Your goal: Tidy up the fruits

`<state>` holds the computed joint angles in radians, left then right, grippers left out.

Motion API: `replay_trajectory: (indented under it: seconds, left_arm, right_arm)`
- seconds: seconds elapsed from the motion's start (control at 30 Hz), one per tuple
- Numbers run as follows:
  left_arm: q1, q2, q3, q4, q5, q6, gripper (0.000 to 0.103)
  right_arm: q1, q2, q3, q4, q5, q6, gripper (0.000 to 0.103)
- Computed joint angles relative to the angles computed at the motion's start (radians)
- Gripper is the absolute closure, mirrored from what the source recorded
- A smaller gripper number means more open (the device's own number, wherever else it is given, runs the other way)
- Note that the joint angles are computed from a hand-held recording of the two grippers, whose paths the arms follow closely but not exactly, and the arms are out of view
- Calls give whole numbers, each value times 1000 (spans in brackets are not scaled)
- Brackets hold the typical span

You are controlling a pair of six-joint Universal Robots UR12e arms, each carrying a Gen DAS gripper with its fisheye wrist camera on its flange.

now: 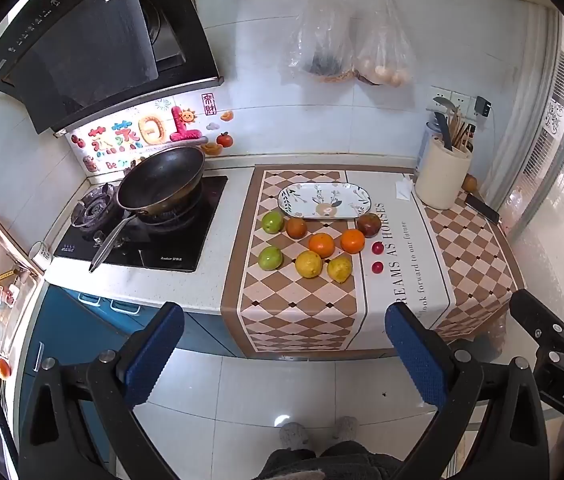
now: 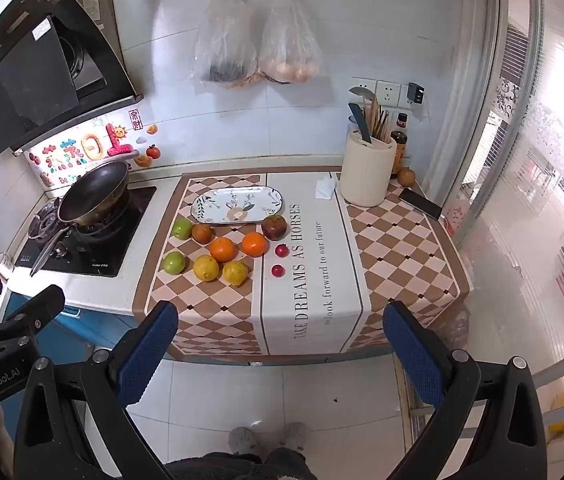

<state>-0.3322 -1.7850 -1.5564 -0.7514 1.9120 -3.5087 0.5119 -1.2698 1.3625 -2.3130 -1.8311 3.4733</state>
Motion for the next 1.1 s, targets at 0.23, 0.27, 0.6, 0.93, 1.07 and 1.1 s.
replay_trajectory:
  seconds: [0.23, 0.27, 0.6, 0.93, 1.07, 1.1]
  left_arm:
    - [-1, -1, 3, -11, 5, 0, 0]
    - [-1, 0, 3, -9, 5, 0, 0]
    - [0, 0, 0, 0, 5, 0, 0]
    - [-4, -7, 16, -6, 7, -4, 0]
    - [-10, -11, 26, -12, 9, -9, 0]
    - [-10, -11, 25, -10, 10, -9, 0]
  right_arm:
    - [0, -1, -1, -3, -1, 1, 0]
    - [0, 0, -2, 0, -1, 2, 0]
    - [4, -8, 7, -4, -4, 5, 0]
    - [3, -12, 6, 1, -4, 7, 0]
    - [1, -14, 11, -4, -4, 2, 0]
    - [1, -13, 12, -5, -5, 3, 0]
